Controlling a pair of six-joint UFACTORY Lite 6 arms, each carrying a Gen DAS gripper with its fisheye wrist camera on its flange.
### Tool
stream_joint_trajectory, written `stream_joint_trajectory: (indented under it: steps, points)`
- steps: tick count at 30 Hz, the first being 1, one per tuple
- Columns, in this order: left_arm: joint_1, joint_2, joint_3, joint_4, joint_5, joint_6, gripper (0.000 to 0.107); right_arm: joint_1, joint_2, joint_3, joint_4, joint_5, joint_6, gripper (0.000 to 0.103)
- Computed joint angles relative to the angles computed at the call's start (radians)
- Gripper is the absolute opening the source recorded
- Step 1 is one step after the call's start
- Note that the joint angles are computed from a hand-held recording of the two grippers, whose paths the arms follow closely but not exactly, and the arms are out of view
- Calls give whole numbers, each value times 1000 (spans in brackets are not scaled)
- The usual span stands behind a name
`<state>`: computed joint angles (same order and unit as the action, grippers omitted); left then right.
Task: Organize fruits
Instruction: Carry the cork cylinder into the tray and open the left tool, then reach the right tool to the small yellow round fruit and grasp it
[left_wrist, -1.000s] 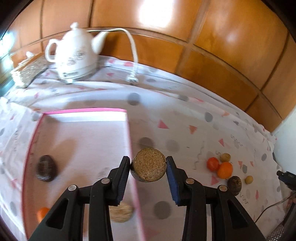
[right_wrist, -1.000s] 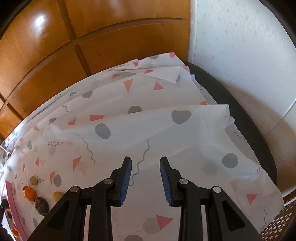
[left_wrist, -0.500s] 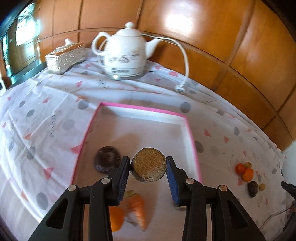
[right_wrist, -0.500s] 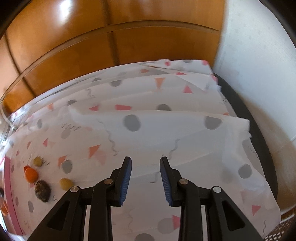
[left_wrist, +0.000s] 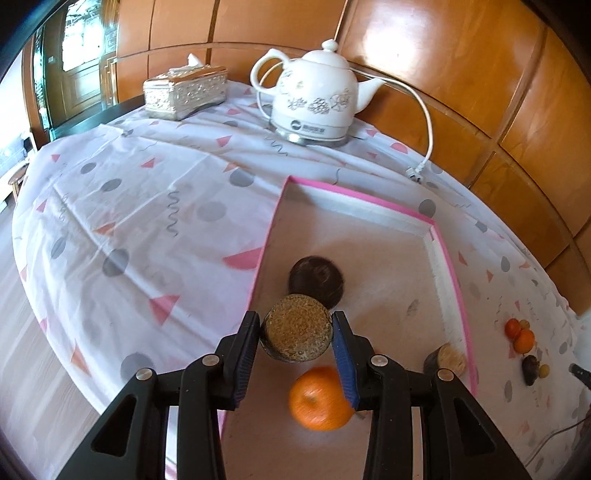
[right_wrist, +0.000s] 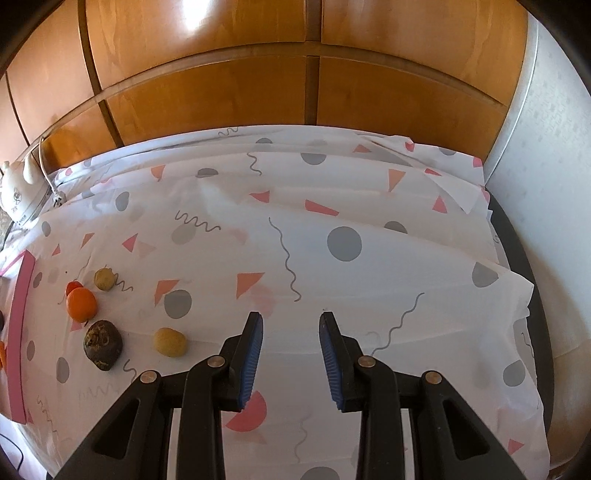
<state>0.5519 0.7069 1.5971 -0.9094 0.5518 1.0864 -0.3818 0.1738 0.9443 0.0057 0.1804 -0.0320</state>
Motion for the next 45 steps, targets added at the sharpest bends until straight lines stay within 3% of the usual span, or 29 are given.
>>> stream_joint_trajectory:
  steps: [10, 17, 34, 45]
  points:
    - [26, -55, -129, -140, -14, 186, 40, 38, 3, -5, 178, 7, -193, 32]
    - [74, -106, -195, -195, 33, 248, 42, 104, 30, 36, 314, 30, -300, 32]
    - [134, -231, -336, -235, 74, 337, 55, 315, 278, 283, 308, 47, -177, 32]
    - [148, -336, -433, -324, 49, 471, 68, 390, 540, 601, 388, 157, -115, 32]
